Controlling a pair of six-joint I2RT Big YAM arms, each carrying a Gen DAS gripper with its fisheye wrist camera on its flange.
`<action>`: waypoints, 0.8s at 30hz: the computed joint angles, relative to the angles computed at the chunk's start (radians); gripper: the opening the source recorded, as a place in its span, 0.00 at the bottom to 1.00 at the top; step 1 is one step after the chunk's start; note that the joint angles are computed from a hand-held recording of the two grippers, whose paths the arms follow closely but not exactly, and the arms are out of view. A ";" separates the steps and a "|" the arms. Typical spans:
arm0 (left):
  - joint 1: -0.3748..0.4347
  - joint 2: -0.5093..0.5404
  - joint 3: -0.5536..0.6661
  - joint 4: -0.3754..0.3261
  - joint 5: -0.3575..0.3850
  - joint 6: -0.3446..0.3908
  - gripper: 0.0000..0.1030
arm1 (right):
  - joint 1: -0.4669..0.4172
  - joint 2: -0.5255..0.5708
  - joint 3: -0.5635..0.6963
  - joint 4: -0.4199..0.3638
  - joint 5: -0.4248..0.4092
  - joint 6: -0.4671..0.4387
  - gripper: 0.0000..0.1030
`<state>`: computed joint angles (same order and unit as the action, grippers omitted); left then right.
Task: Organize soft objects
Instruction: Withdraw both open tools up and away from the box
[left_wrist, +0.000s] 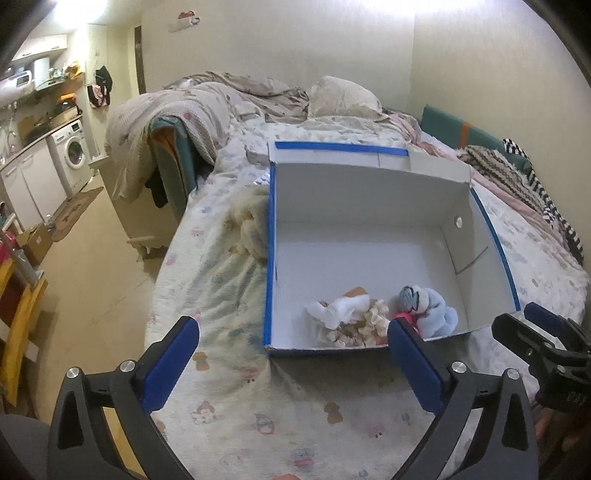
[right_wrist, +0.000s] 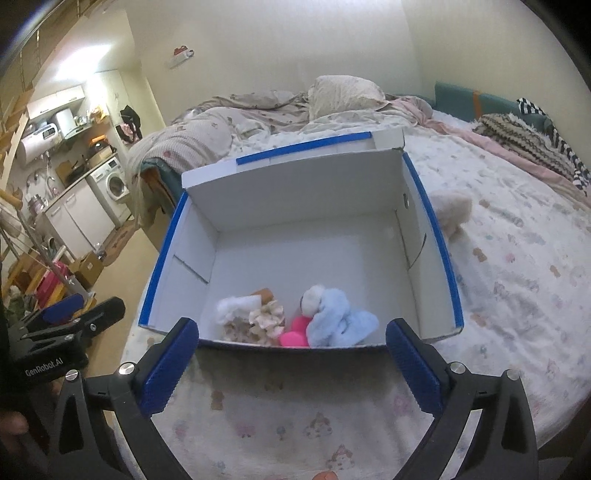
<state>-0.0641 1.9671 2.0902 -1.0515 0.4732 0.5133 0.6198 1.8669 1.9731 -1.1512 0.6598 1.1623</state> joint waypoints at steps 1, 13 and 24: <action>-0.001 0.002 0.001 -0.008 -0.003 0.003 0.99 | 0.000 0.002 0.001 0.000 -0.001 0.002 1.00; -0.005 0.023 0.026 -0.041 -0.006 0.007 0.99 | -0.004 0.037 0.047 -0.065 0.009 0.040 1.00; -0.006 0.018 0.018 -0.038 0.000 0.012 0.99 | -0.005 0.031 0.040 -0.064 0.008 0.052 1.00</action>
<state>-0.0700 1.9856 2.1082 -1.0896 0.4729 0.5254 0.6153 1.8979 2.0130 -1.2151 0.6675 1.2146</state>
